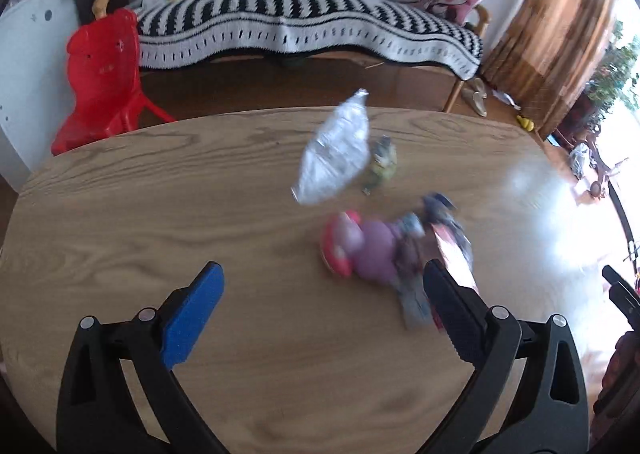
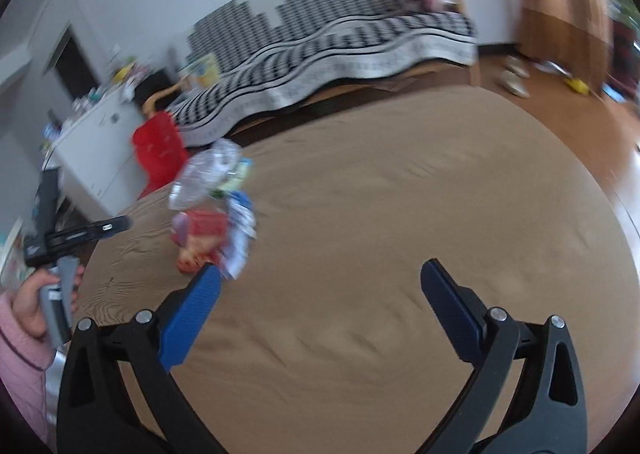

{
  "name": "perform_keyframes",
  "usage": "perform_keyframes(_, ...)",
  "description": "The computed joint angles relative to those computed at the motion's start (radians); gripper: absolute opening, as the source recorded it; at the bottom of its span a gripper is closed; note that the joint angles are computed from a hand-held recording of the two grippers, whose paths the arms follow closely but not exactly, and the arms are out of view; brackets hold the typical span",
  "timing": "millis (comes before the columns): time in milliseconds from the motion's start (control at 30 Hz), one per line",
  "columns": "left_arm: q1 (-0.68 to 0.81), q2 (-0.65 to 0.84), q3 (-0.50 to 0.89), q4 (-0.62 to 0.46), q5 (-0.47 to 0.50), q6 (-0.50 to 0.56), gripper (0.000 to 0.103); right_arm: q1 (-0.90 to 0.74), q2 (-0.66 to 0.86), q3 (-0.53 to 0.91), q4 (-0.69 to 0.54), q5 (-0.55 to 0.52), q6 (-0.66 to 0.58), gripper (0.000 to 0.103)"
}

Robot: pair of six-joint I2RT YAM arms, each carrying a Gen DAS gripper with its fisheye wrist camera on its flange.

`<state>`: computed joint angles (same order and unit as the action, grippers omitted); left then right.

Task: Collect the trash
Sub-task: 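Grasp the clear plastic bag with the left tool while the right tool grasps crumpled foil, then carry plastic bag and foil over the bin and open both tools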

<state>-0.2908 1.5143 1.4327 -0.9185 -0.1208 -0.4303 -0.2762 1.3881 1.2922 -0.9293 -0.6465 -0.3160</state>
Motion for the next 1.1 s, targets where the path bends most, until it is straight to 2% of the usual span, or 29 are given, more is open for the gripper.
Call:
perform_keyframes(100,0.074,0.128,0.067,0.042,0.086,0.062,0.097,0.199,0.134,0.140,0.049,0.094,0.109,0.097)
perform_keyframes(200,0.114,0.262,0.144,0.063,0.121,0.127,0.097,0.326,0.280,0.265,0.052,0.165,0.160,0.097)
perform_keyframes(367,0.139,0.412,0.246,0.091,0.166,0.192,0.097,0.424,0.476,0.385,0.037,0.210,0.203,0.097)
perform_keyframes(467,0.149,0.474,0.293,0.112,0.192,0.206,0.097,0.442,0.534,0.392,0.052,0.209,0.215,0.097)
perform_keyframes(567,0.147,0.509,0.317,0.128,0.200,0.234,0.094,0.469,0.595,0.432,0.041,0.208,0.225,0.088)
perform_keyframes(600,0.144,0.516,0.318,0.137,0.196,0.243,0.083,0.484,0.623,0.449,0.025,0.210,0.219,0.084)
perform_keyframes(633,0.145,0.533,0.331,0.130,0.201,0.248,0.065,0.497,0.642,0.461,0.018,0.214,0.228,0.076)
perform_keyframes(667,0.150,0.542,0.336,0.127,0.214,0.248,0.057,0.504,0.623,0.425,0.061,0.227,0.231,0.073)
perform_keyframes(700,0.152,0.530,0.312,0.160,0.214,0.246,0.044,0.510,0.620,0.416,0.064,0.244,0.222,0.069)
perform_keyframes(733,0.158,0.528,0.307,0.162,0.232,0.242,0.008,0.512,0.615,0.409,0.072,0.238,0.220,0.058)
perform_keyframes(767,0.166,0.526,0.304,0.162,0.251,0.229,0.002,0.511,0.621,0.415,0.062,0.225,0.217,0.035)
perform_keyframes(800,0.170,0.504,0.274,0.189,0.253,0.210,0.002,0.508,0.625,0.416,0.056,0.213,0.214,0.027)
perform_keyframes(900,0.163,0.440,0.207,0.231,0.215,0.204,0.001,0.502,0.586,0.372,0.088,0.227,0.205,0.026)
perform_keyframes(1100,0.141,0.342,0.154,0.198,0.181,0.205,0.001,0.467,0.469,0.300,0.133,0.245,0.195,0.025)
